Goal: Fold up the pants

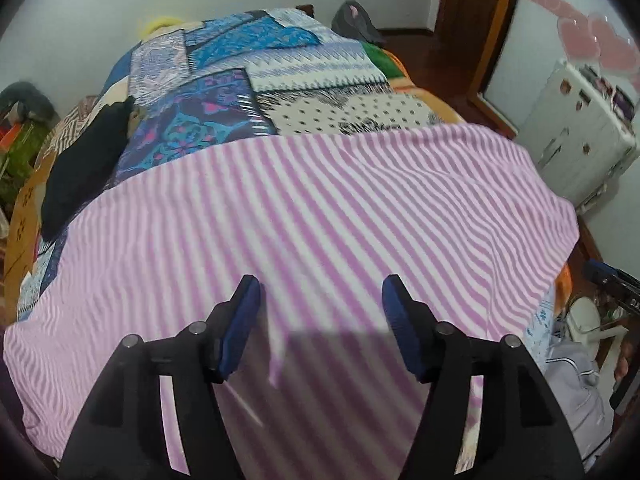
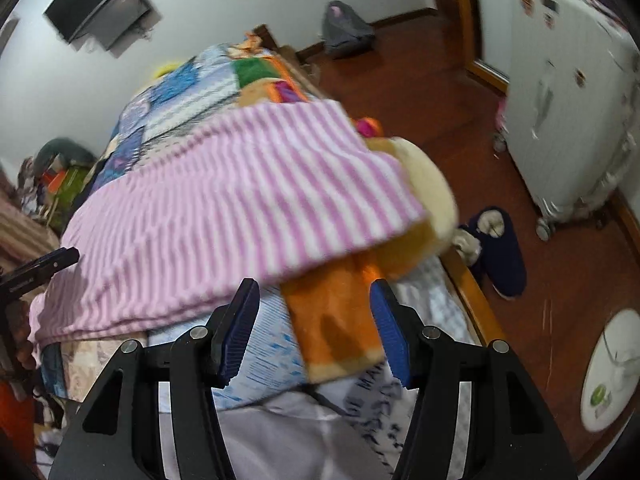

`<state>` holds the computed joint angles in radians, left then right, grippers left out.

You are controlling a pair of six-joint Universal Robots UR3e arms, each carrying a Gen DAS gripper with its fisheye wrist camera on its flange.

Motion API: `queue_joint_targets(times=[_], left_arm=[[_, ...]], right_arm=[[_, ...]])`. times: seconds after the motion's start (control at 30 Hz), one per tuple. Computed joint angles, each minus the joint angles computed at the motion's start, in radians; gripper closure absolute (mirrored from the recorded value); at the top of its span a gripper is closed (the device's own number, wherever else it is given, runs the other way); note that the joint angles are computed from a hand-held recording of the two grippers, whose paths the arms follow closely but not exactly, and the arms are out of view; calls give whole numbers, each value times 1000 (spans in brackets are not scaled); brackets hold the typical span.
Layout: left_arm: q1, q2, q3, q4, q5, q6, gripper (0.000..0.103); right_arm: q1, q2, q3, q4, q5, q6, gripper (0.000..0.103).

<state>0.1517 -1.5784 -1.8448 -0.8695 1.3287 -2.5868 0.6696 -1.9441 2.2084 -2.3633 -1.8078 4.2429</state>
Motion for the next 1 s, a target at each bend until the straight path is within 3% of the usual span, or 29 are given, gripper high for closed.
queue_joint_targets(times=[0.1,0.3,0.43,0.53,0.63,0.83,1.0], left_arm=[[153,102,-25,-60,-71,52,39],[632,237,-14,-222,-182,239,39],[912,209,-23,-163,-175,350,39],[1071,82,50,-139,-162,393,39],[1113,-67,127,-53,-125,386,39],[1073,-323,431,-206,-154,360,39],[984,-453,594,-222,-166,320,38]], right_arm=[[7,90,-100,-21,-6,-74,49],[73,335,-376,-57,-45,-193,49],[114,513,-566,-49,-56,-237,45],[142,659,-737,-13,-40,-256,45],[156,794,-916,48,-14,-272,45],[186,1021,-1296,242,8,-320,45],[203,1181,-1602,424,-10,-369,45]])
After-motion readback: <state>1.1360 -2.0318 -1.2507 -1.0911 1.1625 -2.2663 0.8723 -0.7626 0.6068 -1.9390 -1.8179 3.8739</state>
